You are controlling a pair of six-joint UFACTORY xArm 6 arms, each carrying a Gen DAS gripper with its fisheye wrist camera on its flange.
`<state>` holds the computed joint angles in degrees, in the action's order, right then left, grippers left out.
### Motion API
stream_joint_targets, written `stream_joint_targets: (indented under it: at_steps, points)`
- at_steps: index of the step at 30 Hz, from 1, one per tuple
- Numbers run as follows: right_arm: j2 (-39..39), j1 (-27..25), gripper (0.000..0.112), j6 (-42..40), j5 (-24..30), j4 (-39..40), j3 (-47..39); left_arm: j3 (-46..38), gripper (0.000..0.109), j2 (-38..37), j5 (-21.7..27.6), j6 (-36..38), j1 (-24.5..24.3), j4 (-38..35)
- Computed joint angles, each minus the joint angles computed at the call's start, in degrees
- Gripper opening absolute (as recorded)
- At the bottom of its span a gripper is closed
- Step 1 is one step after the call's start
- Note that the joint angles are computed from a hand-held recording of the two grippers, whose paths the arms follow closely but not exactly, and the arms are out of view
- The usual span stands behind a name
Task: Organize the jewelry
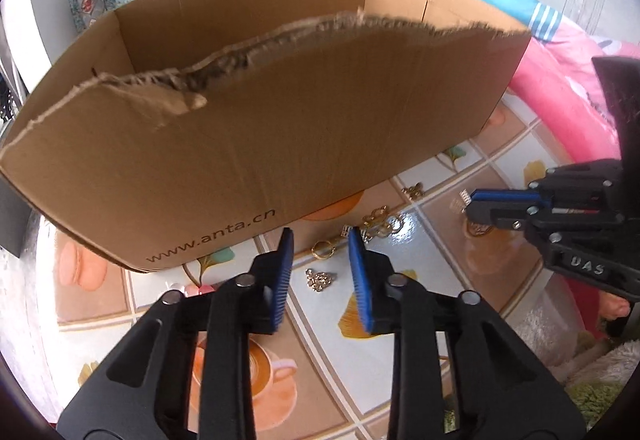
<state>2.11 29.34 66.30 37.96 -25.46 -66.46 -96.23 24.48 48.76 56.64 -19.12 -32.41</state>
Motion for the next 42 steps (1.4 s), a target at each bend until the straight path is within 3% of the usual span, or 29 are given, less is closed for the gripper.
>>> stream_joint_targets:
  at_steps: [1, 12, 28, 32, 36, 38, 42]
  points:
    - [0.01, 0.06, 0.004, 0.09, 0.04, -0.10, -0.01, -0.41, 0.017, 0.32, 0.48, -0.22, -0.01, 0.52]
    - [-0.16, 0.41, 0.004, 1.37, 0.37, -0.96, -0.03, 1.56, 0.011, -0.62, -2.39, 1.98, -1.07, 1.47]
    - [-3.24, 0.88, 0.004, 5.70, 0.51, -3.56, 1.68, 5.63, 0.011, -5.83, -0.36, 5.64, 0.73, -7.03]
    - [-5.60, 0.98, 0.004, 7.38, 0.03, -5.54, 2.24, 5.54, 0.011, -7.58, 2.13, 6.67, 1.94, -10.62]
    - [-7.04, 1.40, 0.004, 7.74, 0.79, -8.26, 0.31, 2.29, 0.011, -8.15, 7.87, 6.80, 3.90, -15.84]
    - [-7.06, 1.29, 0.004, 6.68, 0.03, -9.75, -2.03, -0.92, 0.011, -7.57, 11.40, 6.73, 4.98, -19.15]
    - [-5.72, -0.24, 0.004, 1.50, -2.06, -11.96, -7.03, -8.69, 0.011, -4.08, 13.81, 5.70, 4.79, -20.57]
